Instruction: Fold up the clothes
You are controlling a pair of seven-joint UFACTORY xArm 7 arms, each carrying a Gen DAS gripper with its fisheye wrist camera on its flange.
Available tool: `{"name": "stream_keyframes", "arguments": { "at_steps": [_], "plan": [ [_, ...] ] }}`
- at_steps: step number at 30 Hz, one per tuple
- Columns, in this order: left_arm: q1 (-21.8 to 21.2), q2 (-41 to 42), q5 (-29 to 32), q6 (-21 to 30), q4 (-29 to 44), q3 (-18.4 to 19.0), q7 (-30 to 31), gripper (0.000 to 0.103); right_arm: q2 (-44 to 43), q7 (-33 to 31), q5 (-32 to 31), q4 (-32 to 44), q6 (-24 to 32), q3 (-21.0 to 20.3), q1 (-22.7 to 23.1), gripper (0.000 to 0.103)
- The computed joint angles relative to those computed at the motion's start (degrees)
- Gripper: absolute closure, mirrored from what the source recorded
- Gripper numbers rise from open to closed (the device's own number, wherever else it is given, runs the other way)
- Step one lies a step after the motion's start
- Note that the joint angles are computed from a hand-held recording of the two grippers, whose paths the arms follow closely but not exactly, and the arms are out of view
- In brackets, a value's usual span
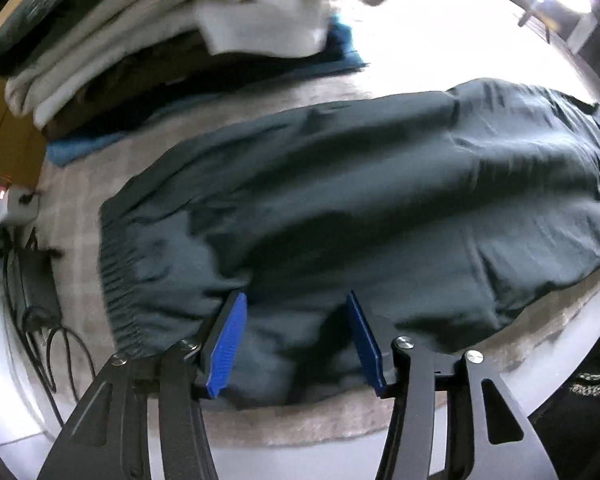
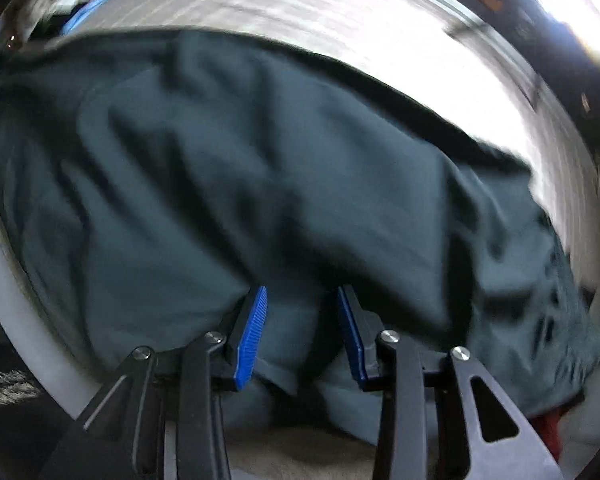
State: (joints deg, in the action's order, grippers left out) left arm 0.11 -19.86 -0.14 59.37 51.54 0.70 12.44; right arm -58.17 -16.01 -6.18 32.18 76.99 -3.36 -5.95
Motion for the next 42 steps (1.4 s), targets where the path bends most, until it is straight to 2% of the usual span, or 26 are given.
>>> {"name": "stream_keyframes", "arguments": {
  "at_steps": [3,7,11,14,16,17,19,21,23,29,32,37,42],
  "plan": [
    [-0.79,-3.21,-4.52,0.89,0.32,1.22,0.68,0.058,-4.0,3.63,5.1,4.0,2.85,-5.88,-3.31,0.067],
    [-5.23,-8.55,-10.32,1.21,0.03,-1.02,0.88,0.058,-10.58,4.47,6.38,5.2,8.82,-7.63,-5.22,0.067],
    [-14.37,-9.5,-18.13,-0.69,-0.32,-5.59,0.19,0.057,-17.16,2.71,4.54,1.2,13.04,-7.2,-5.28,0.067],
    [-21.94,-4.81,-25.86,-3.58,1.5,-8.49,0.18,0.056,-14.83,2.68,2.56,0.63,14.59,-11.37,-7.45,0.067],
    [-26.1,0.12,-28.19,-6.24,3.57,-11.84,-0.38,0.056,-11.84,2.79,2.58,2.1,15.57,-16.58,-9.95,0.066],
    [-27.34,2.81,-27.2,-7.32,5.08,-13.79,-1.97,0.056,-10.45,2.28,2.67,2.91,15.57,-19.41,-11.23,0.066],
    [-29.26,7.56,-24.82,-8.68,8.18,-16.35,-5.94,0.056,-8.62,-0.26,1.14,3.88,13.55,-20.95,-12.87,0.064],
    [-30.72,11.39,-23.15,-9.85,10.5,-17.43,-9.33,0.056,-6.71,-2.8,-0.22,4.82,11.2,-22.29,-14.4,0.064],
    [-31.86,14.72,-18.79,-10.8,12.71,-18.6,-13.88,0.056,-4.52,-4.98,-1.13,5.67,8.74,-22.97,-15.63,0.063],
    [-34.36,19.64,-11.41,-13.12,17.18,-18.97,-23.67,0.054,4.32,-7.5,3.01,8.56,4.48,-24.01,-17.39,0.057],
    [-35.02,20.33,-8.8,-13.17,18.55,-18.75,-27.17,0.054,8.34,-7.3,4.89,8.71,3.34,-22.96,-18.95,0.057],
    [-35.21,21.35,-5.92,-13.57,20.65,-18.26,-30.31,0.054,13.34,-7.5,11.61,9.8,1.25,-24.5,-20.56,0.057],
    [-34.98,21.5,-4.47,-13.34,22.02,-17.84,-28.94,0.056,15.78,-7.84,16.17,10.76,-0.52,-24.31,-21.5,0.06]
  ]
}}
